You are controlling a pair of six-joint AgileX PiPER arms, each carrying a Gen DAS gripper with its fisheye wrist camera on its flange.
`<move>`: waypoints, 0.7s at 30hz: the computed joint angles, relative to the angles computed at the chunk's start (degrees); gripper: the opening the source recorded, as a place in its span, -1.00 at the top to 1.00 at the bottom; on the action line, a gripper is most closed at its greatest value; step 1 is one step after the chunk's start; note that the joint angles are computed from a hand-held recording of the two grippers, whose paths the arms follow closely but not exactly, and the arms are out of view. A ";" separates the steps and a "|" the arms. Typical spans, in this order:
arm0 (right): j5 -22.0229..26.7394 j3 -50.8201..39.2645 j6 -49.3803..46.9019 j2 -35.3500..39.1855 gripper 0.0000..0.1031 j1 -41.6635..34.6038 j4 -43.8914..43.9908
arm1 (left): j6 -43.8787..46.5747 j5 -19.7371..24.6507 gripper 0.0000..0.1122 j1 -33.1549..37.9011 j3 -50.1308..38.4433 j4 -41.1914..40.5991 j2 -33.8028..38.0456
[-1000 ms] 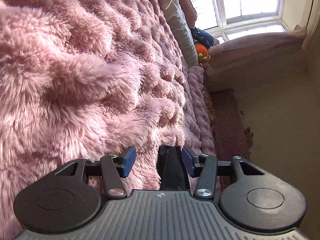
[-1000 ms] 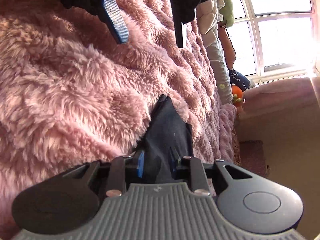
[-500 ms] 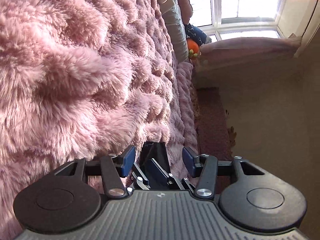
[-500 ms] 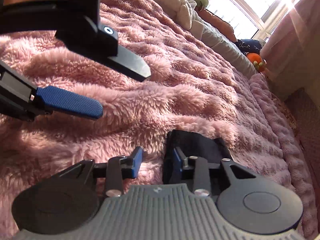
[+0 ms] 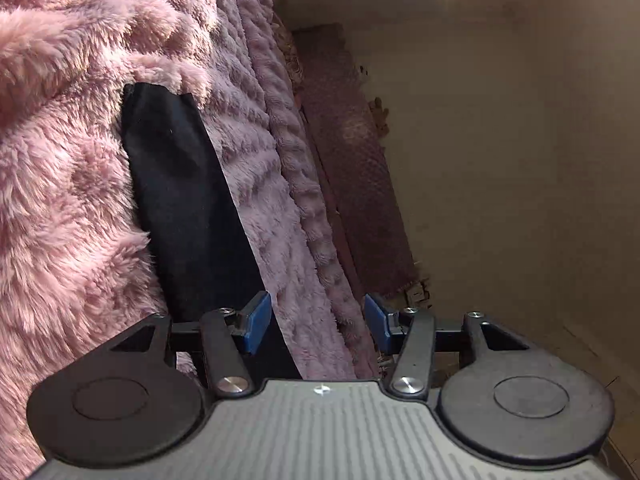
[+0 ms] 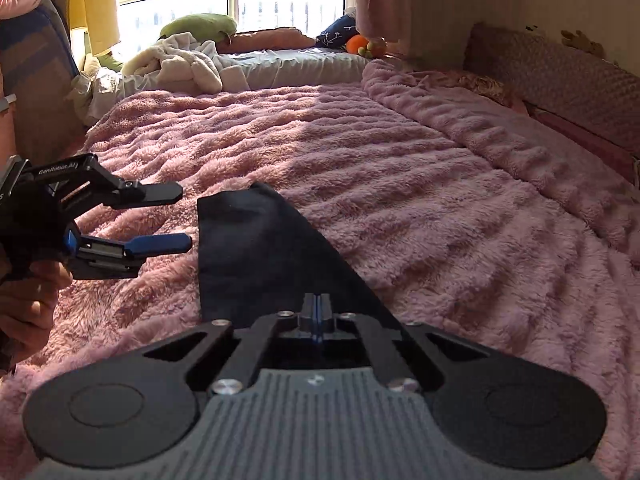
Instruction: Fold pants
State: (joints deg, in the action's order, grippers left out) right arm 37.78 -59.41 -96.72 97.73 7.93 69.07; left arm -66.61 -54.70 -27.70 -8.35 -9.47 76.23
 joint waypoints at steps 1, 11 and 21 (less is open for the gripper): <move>-1.76 5.26 -4.55 -2.24 1.00 -1.14 3.45 | 2.61 3.86 -0.03 -1.69 -2.26 -0.99 0.34; 10.10 36.27 -16.44 -19.18 0.94 -34.51 1.77 | 17.53 20.84 -0.03 -9.20 -12.53 -11.97 4.73; 28.87 19.41 -8.55 -14.19 0.87 -89.01 -15.22 | 45.63 24.04 -0.05 -17.56 -17.07 -39.08 7.68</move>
State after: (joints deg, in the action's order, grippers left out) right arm 66.66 -40.00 -105.27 83.55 -81.08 53.85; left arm -20.98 -30.66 -45.26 -25.42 -48.55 83.91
